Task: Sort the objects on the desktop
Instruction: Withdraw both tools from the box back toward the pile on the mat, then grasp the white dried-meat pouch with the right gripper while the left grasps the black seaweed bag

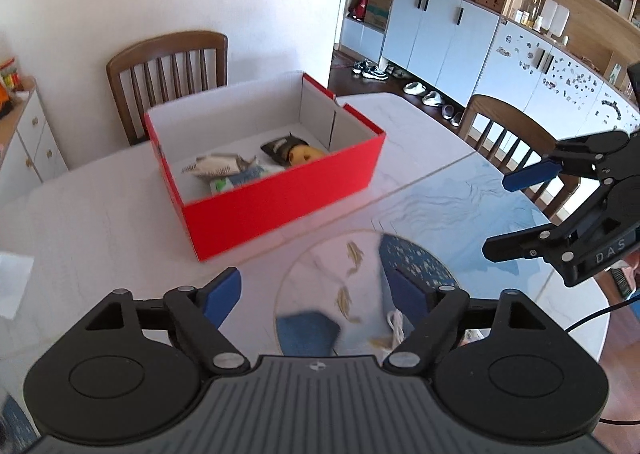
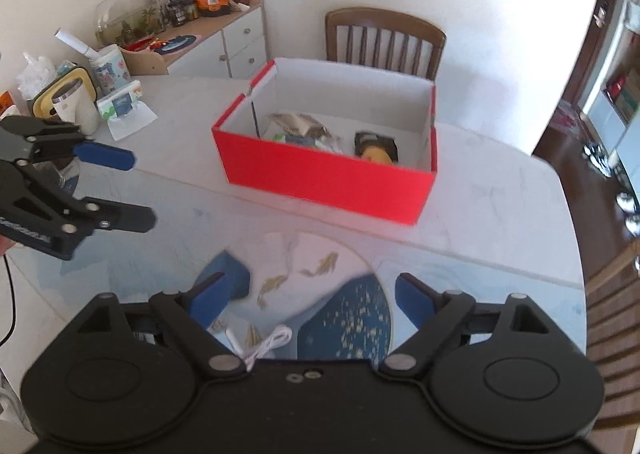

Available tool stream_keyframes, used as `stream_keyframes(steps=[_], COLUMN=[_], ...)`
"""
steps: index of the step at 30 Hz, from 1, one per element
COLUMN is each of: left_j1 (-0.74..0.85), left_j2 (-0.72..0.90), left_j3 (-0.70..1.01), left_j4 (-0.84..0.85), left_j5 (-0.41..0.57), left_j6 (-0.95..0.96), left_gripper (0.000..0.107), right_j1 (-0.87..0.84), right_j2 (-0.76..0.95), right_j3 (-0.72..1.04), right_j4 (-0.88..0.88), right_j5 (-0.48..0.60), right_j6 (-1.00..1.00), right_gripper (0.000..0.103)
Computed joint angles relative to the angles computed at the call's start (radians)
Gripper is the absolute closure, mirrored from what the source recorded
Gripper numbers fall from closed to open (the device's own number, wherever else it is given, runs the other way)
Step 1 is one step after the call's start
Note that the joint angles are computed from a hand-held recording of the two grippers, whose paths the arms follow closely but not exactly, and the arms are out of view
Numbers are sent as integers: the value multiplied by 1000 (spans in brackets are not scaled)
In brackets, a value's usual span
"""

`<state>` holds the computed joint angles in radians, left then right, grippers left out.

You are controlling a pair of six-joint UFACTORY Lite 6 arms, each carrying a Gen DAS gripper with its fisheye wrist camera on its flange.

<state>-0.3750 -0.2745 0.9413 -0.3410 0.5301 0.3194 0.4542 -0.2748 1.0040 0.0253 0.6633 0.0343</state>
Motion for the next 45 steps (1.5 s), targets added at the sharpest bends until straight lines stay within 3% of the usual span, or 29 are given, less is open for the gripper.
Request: stream_keyframes(steps=[8,22,36,42,45], left_j1=[13,-50,-181,-193,-172], left_j2=[-172,-404,-453,-459,-456], left_j3=[-211,-535,-717,-775,-795], left_j4=[-47,72,310,374,334], left_j5=[-14,-91,-195,-246,-271], left_j6=[11,-174,-487,-579,-538], left_gripper=[6,5,5,5,5], right_j1=[93,239,205,175,178], right_j2=[-169,-271,-110,25,79], right_j3=[-235,-511,-572,-547,-530], right_j4=[-102,-366,-392,-388,-422], right_j5=[-30,-87,-250,-336,-360], right_j6=[176,594,648,647,680], right_gripper=[8,8,8,9,9])
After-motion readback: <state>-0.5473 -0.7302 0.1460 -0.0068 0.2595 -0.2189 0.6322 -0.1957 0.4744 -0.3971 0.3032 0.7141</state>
